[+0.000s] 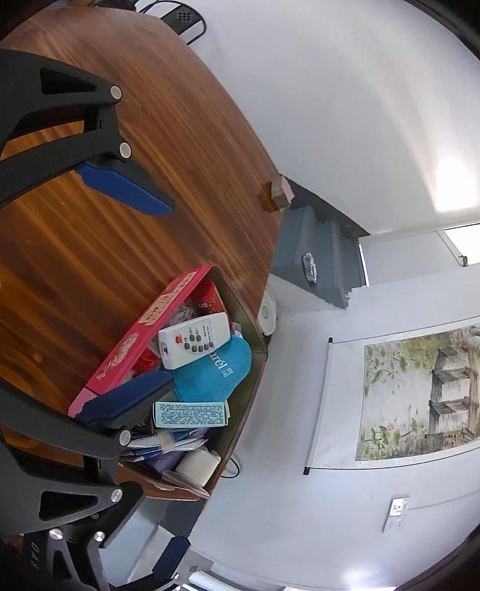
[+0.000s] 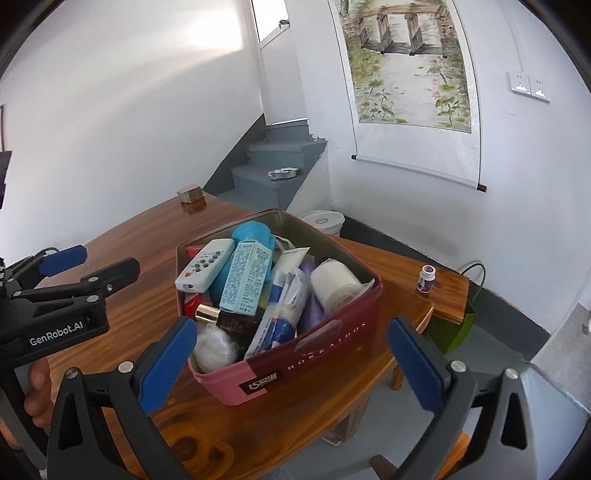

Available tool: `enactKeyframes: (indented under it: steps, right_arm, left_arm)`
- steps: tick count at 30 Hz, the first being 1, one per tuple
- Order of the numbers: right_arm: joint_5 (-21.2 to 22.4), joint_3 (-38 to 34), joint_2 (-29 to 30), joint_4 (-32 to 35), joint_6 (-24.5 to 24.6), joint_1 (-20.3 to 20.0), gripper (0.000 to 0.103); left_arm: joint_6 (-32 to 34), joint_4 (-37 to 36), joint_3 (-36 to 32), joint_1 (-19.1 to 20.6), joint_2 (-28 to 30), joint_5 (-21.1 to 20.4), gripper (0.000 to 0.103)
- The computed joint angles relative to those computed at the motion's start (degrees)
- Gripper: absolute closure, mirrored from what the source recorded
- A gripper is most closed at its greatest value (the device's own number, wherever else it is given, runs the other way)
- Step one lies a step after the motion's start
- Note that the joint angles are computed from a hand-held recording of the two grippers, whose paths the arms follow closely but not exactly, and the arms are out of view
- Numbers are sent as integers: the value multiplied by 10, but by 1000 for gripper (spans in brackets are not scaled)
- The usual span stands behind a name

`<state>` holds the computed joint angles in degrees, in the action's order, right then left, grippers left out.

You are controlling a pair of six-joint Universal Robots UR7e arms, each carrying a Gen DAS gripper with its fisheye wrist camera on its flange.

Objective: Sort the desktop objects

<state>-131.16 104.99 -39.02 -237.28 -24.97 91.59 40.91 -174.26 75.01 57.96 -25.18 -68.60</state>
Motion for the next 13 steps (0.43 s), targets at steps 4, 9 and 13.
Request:
enactKeyframes:
  steps: [4, 9, 13]
  right_arm:
    - [-2, 0, 2, 6, 3, 1, 0]
    - [1, 3, -1, 16, 16, -1, 0]
    - [-2, -2, 3, 19, 14, 1, 0]
  left_arm:
    - [-14, 30, 0, 4, -9, -22, 14]
    - [-7, 23, 12, 5, -14, -37, 14]
    - [3, 9, 17, 4, -14, -34, 14]
